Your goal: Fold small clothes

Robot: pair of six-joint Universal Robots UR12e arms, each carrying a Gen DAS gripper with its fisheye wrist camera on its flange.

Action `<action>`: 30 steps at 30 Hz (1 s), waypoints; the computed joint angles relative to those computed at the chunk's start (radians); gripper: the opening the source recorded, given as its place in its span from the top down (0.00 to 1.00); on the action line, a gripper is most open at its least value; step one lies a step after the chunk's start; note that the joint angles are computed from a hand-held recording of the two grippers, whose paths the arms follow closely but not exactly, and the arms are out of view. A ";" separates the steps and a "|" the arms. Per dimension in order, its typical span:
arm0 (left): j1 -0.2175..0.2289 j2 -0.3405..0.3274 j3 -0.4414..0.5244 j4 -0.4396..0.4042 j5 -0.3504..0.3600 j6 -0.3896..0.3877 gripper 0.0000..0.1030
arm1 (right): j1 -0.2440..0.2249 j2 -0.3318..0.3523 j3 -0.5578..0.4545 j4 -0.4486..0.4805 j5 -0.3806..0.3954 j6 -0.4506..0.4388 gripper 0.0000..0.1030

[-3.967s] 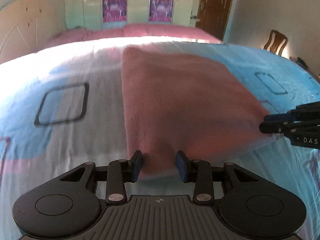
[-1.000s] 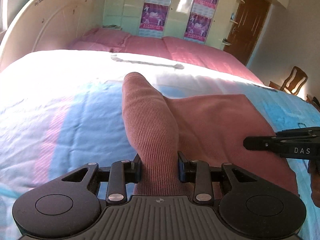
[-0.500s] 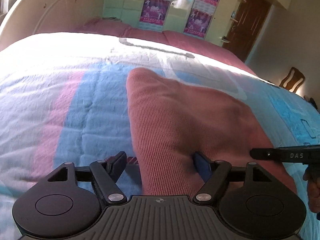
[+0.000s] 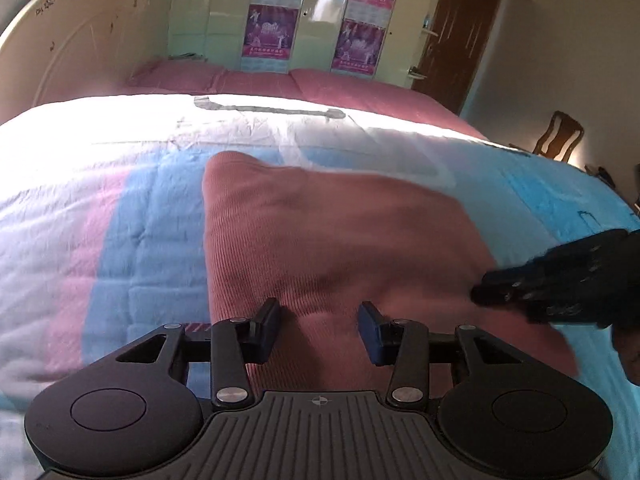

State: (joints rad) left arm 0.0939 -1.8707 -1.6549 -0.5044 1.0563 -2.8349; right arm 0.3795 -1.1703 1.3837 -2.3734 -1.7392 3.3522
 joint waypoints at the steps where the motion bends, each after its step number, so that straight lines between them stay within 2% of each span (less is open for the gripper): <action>1: 0.000 -0.001 -0.004 0.009 0.000 -0.011 0.58 | 0.000 0.004 -0.009 0.033 -0.013 0.004 0.87; 3: -0.004 -0.002 -0.001 0.009 0.011 -0.016 0.58 | -0.007 0.002 0.013 -0.021 -0.011 0.035 0.92; 5: -0.010 0.009 0.000 0.010 0.034 -0.010 0.63 | -0.009 -0.001 0.012 -0.019 -0.008 0.054 0.93; 6: -0.005 0.022 -0.011 0.023 0.022 -0.010 0.63 | -0.006 -0.006 0.014 -0.022 -0.019 0.061 0.90; 7: 0.002 0.037 -0.025 0.029 0.007 -0.007 0.63 | -0.005 -0.018 0.025 -0.042 -0.022 0.059 0.81; 8: 0.004 0.054 -0.039 0.032 0.007 -0.001 0.63 | 0.001 -0.034 0.045 -0.072 -0.023 0.056 0.77; 12: 0.000 0.107 -0.099 0.039 0.052 0.034 0.63 | 0.015 -0.086 0.108 -0.121 0.028 0.035 0.78; 15: -0.012 0.143 -0.136 0.038 0.112 0.043 0.63 | 0.026 -0.100 0.126 -0.124 0.052 0.012 0.81; 19: -0.031 0.167 -0.170 0.033 0.205 0.066 0.63 | 0.043 -0.096 0.120 -0.038 0.005 0.005 0.86; 24: -0.028 0.190 -0.206 0.055 0.225 0.035 0.63 | 0.049 -0.099 0.146 -0.083 -0.010 0.032 0.84; 26: -0.027 0.205 -0.216 0.066 0.227 0.022 0.63 | 0.053 -0.114 0.159 -0.099 -0.009 0.057 0.79; 30: -0.015 0.255 -0.251 0.080 0.215 0.015 0.63 | 0.070 -0.159 0.198 -0.146 -0.028 0.092 0.78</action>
State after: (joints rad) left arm 0.0784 -1.6159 -1.9062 -0.4244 1.2712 -2.8200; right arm 0.4499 -1.3296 1.5822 -2.5189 -1.7669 3.4446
